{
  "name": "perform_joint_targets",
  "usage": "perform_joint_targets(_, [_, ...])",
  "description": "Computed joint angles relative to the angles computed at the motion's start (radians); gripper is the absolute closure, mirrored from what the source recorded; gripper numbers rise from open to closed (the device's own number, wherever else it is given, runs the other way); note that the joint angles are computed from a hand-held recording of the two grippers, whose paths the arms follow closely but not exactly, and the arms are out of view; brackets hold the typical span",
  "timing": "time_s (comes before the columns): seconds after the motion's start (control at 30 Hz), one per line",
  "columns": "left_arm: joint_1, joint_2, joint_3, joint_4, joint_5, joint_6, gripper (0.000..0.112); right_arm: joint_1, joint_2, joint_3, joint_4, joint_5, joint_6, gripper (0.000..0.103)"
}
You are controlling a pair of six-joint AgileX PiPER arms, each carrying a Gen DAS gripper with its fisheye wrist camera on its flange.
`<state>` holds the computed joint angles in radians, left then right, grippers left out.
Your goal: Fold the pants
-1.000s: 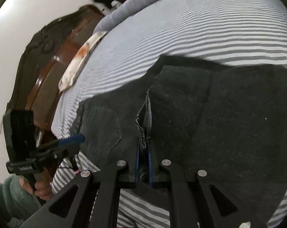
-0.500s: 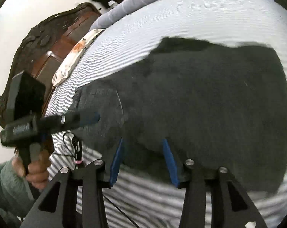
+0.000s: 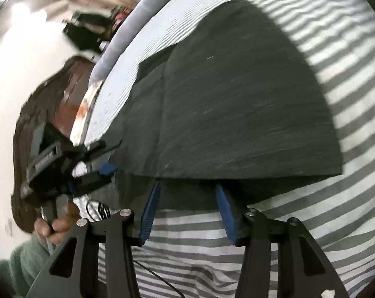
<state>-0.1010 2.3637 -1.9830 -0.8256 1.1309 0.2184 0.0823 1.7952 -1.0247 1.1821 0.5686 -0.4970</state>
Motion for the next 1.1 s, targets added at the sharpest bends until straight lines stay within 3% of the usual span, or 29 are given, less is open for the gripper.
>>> perform_joint_targets(0.07, [-0.004, -0.004, 0.015, -0.003, -0.016, 0.006, 0.064, -0.035, -0.011, 0.024, 0.029, -0.001, -0.023, 0.057])
perform_joint_targets(0.1, [-0.011, -0.009, 0.019, 0.003, -0.025, 0.011, 0.079, -0.050, -0.020, 0.034, 0.027, -0.007, -0.021, 0.057])
perform_joint_targets(0.17, [-0.028, -0.017, 0.018, 0.047, -0.045, 0.010, 0.097, -0.081, -0.030, 0.049, 0.048, -0.011, -0.032, 0.056])
perform_joint_targets(0.27, [-0.044, -0.036, 0.037, 0.091, -0.081, 0.001, 0.107, -0.134, -0.051, 0.076, 0.058, -0.029, -0.022, 0.055])
perform_joint_targets(0.33, [-0.040, -0.056, 0.067, 0.069, -0.097, 0.015, 0.108, -0.178, -0.044, 0.094, 0.143, 0.013, -0.076, 0.055])
perform_joint_targets(0.4, [-0.039, -0.081, 0.095, 0.066, -0.118, 0.032, 0.108, -0.194, -0.046, 0.102, 0.153, 0.028, -0.088, 0.061])
perform_joint_targets(0.43, [-0.041, -0.098, 0.110, 0.067, -0.131, 0.043, 0.108, -0.189, -0.043, 0.090, 0.116, 0.029, -0.064, 0.084])
perform_joint_targets(0.47, [-0.041, -0.114, 0.124, 0.066, -0.140, 0.053, 0.108, -0.185, -0.039, 0.075, 0.076, 0.043, -0.049, 0.094])
perform_joint_targets(0.73, [-0.007, -0.221, 0.248, 0.060, -0.183, 0.094, 0.108, -0.106, -0.057, -0.002, -0.093, 0.032, 0.073, 0.095])
perform_joint_targets(0.97, [-0.033, -0.153, 0.252, 0.234, -0.222, 0.013, 0.108, -0.001, 0.014, -0.098, -0.415, 0.004, 0.364, 0.090])
perform_joint_targets(1.1, [-0.071, -0.169, 0.268, 0.326, -0.269, -0.002, 0.105, 0.006, 0.020, -0.132, -0.477, 0.036, 0.417, 0.083])
